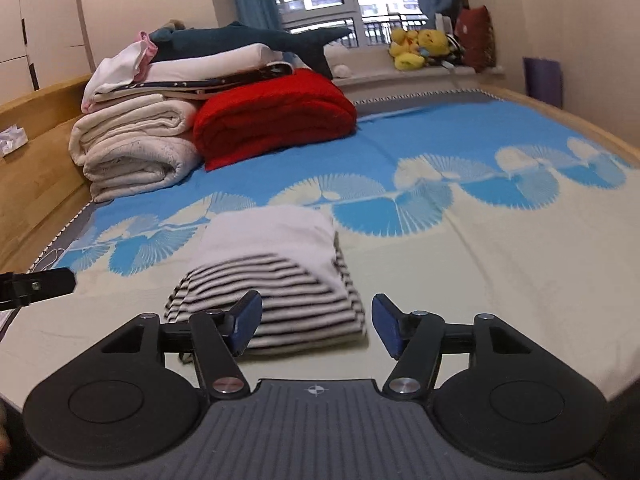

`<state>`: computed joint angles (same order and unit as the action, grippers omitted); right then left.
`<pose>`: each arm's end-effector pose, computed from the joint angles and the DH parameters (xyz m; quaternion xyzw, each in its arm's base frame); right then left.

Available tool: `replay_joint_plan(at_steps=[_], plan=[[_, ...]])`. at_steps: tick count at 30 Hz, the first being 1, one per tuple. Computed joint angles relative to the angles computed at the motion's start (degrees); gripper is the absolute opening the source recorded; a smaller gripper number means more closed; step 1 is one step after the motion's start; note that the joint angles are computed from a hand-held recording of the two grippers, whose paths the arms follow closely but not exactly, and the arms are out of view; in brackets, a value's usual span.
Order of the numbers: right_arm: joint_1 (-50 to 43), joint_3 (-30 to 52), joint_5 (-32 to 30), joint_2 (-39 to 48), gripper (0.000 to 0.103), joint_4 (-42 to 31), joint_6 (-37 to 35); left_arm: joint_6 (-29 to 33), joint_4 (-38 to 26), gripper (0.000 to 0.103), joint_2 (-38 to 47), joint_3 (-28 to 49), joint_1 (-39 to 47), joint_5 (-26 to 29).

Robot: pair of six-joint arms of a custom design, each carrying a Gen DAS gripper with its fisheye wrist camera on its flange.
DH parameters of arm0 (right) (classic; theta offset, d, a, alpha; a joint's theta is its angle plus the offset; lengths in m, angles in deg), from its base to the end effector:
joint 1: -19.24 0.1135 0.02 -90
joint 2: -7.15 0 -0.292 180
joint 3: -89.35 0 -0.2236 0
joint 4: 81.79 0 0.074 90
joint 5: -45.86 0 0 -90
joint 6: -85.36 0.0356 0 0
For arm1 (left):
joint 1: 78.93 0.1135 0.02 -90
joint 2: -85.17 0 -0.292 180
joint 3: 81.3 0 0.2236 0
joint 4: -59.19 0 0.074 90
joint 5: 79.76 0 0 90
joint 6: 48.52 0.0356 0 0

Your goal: Fold small clothes

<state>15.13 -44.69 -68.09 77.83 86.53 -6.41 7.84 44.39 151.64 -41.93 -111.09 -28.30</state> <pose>0.2127 -0.0008 0.2323 -0.0757 0.8749 0.1623 0.4500 0.1627 -0.0761 0.2113 -0.1456 0.8602 0.0441 0.4867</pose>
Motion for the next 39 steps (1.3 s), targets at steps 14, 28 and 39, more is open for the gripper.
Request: replay_joint_plan(at_steps=[14, 28, 39], plan=[[9.88, -1.0, 9.08, 7.72, 0.065, 6.66, -1.43, -4.77, -2.55, 0.103, 16.1, 5.03, 3.11, 5.0], [12.15, -0.57, 9.03, 8.53, 0.066, 5.77, -1.76, -2.16, 2.77, 0.103, 19.56, 5.01, 2.93, 6.71], [12.45, -0.75, 9.07, 8.67, 0.066, 6.28, -2.19, -2.0, 3.04, 0.103, 19.55, 4.81, 3.62, 7.56]])
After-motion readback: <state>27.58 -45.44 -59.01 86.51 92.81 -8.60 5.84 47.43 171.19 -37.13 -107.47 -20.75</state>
